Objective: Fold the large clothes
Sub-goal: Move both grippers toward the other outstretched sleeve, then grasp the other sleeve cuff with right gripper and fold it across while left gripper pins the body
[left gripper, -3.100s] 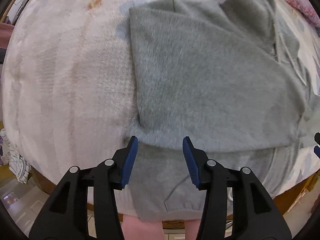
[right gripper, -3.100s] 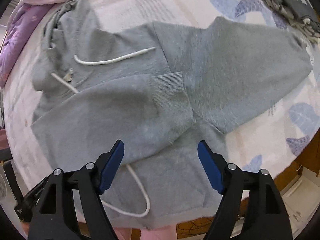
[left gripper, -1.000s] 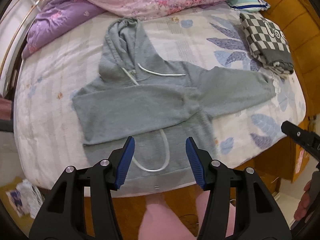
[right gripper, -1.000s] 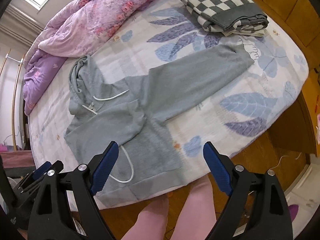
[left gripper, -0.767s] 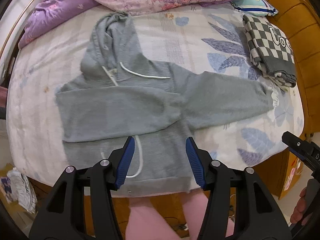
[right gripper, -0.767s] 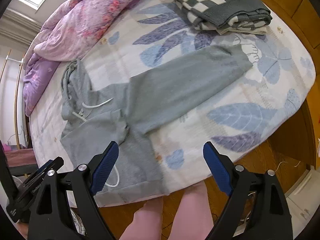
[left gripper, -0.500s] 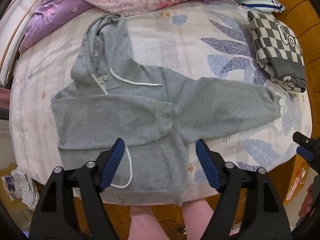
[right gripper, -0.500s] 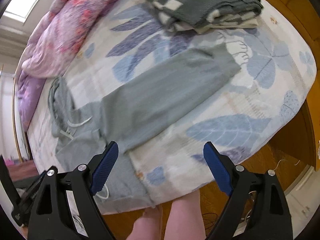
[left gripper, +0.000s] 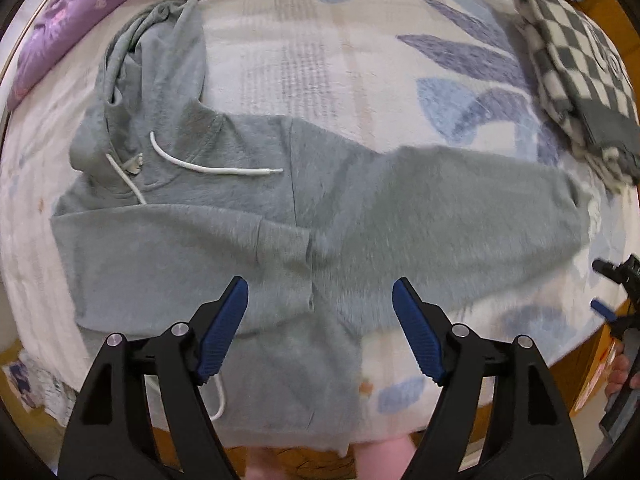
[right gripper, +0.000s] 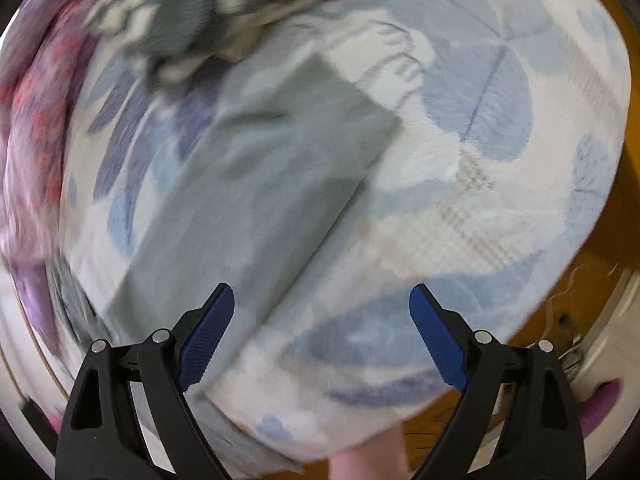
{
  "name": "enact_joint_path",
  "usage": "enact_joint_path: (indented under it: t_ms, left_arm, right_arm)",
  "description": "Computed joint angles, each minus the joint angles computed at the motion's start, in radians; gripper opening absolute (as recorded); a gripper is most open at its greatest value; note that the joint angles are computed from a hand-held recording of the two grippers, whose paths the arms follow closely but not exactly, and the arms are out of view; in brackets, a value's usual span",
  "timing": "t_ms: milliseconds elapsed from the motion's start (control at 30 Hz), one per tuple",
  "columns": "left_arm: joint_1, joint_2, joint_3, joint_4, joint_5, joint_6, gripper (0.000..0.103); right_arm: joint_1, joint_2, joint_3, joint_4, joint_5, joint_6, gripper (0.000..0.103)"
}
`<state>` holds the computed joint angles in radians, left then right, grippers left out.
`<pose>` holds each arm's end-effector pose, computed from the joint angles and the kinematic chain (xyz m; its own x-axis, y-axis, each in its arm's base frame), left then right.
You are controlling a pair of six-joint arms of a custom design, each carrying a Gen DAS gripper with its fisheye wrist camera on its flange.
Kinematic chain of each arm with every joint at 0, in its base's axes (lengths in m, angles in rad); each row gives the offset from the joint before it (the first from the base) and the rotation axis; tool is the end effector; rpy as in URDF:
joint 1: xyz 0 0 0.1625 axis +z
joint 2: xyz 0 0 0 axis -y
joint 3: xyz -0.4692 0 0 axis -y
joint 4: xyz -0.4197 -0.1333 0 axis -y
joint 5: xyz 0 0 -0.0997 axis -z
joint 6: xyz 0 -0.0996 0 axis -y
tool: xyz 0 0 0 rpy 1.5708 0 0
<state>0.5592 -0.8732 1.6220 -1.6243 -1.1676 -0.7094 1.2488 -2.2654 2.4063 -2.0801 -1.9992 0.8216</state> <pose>-0.4398 -0.4786 0.1022 -0.6326 0.4274 -0.6459 0.3148 0.9038 0.2898 0.0110 -0.2576 0.4154 -0.3392 0.9407 0.0002 0.7982 0.2880 -0.5290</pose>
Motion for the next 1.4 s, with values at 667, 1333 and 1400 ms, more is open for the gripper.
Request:
enact_joint_path:
  t_ms: [667,1333,1400]
  left_arm:
    - [0.116,0.082,0.015,-0.11,-0.041,-0.053,0.013]
    - [0.132,0.095,0.134,-0.264,-0.009,-0.033,0.01]
    - [0.126,0.062,0.166,-0.273,-0.007,-0.021,0.01]
  right_arm:
    - [0.053,0.133,-0.004,-0.334,-0.296,-0.161,0.013]
    - [0.562,0.197,-0.223,-0.038,-0.555,0.135,0.013]
    - [0.616,0.266,-0.272,-0.086,-0.558,0.099,0.012]
